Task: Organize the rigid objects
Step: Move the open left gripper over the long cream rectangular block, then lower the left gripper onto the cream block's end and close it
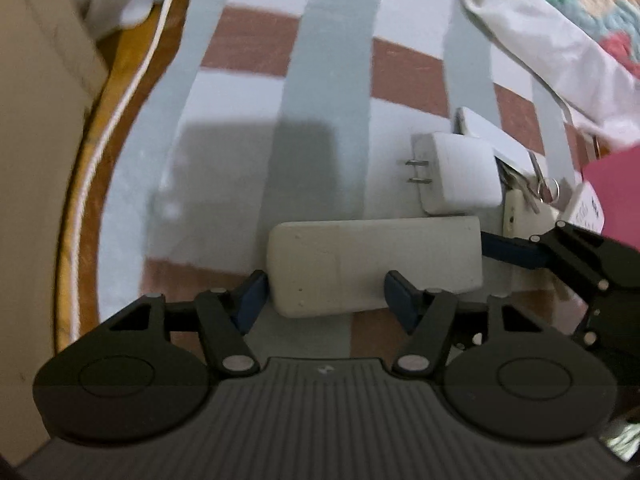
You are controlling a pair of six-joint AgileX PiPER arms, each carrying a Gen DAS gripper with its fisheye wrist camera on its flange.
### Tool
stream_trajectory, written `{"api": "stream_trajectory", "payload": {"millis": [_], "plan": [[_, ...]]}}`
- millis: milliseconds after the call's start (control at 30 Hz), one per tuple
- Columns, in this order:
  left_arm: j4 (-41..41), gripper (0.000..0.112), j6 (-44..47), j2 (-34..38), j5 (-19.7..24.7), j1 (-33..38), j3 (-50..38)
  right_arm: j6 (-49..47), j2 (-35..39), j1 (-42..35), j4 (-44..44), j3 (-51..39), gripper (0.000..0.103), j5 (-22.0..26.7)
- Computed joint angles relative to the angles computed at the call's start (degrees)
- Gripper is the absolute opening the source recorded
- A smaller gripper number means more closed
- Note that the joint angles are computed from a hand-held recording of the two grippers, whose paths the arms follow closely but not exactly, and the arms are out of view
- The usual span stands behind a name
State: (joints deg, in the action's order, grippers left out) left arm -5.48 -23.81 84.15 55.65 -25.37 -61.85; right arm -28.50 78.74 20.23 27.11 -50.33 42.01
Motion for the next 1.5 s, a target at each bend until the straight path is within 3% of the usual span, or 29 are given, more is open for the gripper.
{"api": "stream_trajectory", "payload": {"millis": [133, 233, 367, 433, 533, 600, 733, 767, 800, 900, 967, 1167, 1300, 1500], "plan": [[1.16, 0.059, -1.23, -1.23, -3.4, -1.43, 1.03, 5.32, -4.45, -1.45, -0.68, 1.59, 0.065, 4.24], [1.89, 0.059, 0.68, -2.15, -6.5, -3.1, 1.28, 4.17, -8.98, -3.2, 1.94, 4.89, 0.065, 8.39], [-7.91, 0.058, 6.95, -1.61, -8.86, 0.59, 1.05, 1.6, -15.46, -5.47, 4.12, 9.19, 0.064, 13.27], [-10.39, 0.059, 5.8, -2.78, -9.75, 2.39, 1.65, 1.62, -18.23, -5.66, 3.24, 9.71, 0.065, 14.69], [-6.88, 0.063, 0.25, -4.58, -8.67, 2.26, 2.3, 7.89, -21.29, 1.0, -5.39, 9.89, 0.073, 9.89], [-5.91, 0.063, -2.29, -4.43, -4.48, 2.2, 1.89, 6.81, -21.1, 2.96, -6.34, 10.11, 0.08, 6.94], [-17.09, 0.06, 3.74, -2.55, -1.04, 5.18, 2.96, 5.48, -14.54, 8.23, -12.06, 9.46, 0.087, -1.9], [-21.11, 0.06, 6.02, -2.02, -0.71, 6.11, 3.64, 5.2, -12.67, 8.53, -12.91, 8.82, 0.085, -2.05], [-23.94, 0.058, 7.9, -1.77, -0.36, 6.74, 4.37, 2.76, -10.8, 7.45, -11.48, 8.15, 0.075, -1.15], [-29.19, 0.046, 10.46, -0.86, -0.49, 7.26, 6.67, -1.38, -11.49, 1.74, -2.52, 9.5, 0.06, -0.32], [-30.02, 0.042, 9.63, -0.9, -2.44, 6.11, 7.8, 1.9, -12.0, 0.89, -1.73, 9.07, 0.06, 1.65], [-21.85, 0.041, -1.42, -2.75, -9.0, -2.05, 8.81, 21.69, -14.59, 7.78, -10.19, 9.97, 0.06, 0.72], [-20.35, 0.042, -2.5, -3.45, -10.72, -3.54, 9.42, 28.69, -15.52, 18.48, -23.51, 12.2, 0.067, -3.58], [-1.51, 0.042, -15.12, -2.32, -9.75, -15.3, 4.71, 33.2, -17.85, 18.85, -24.29, 13.99, 0.064, -4.7]]}}
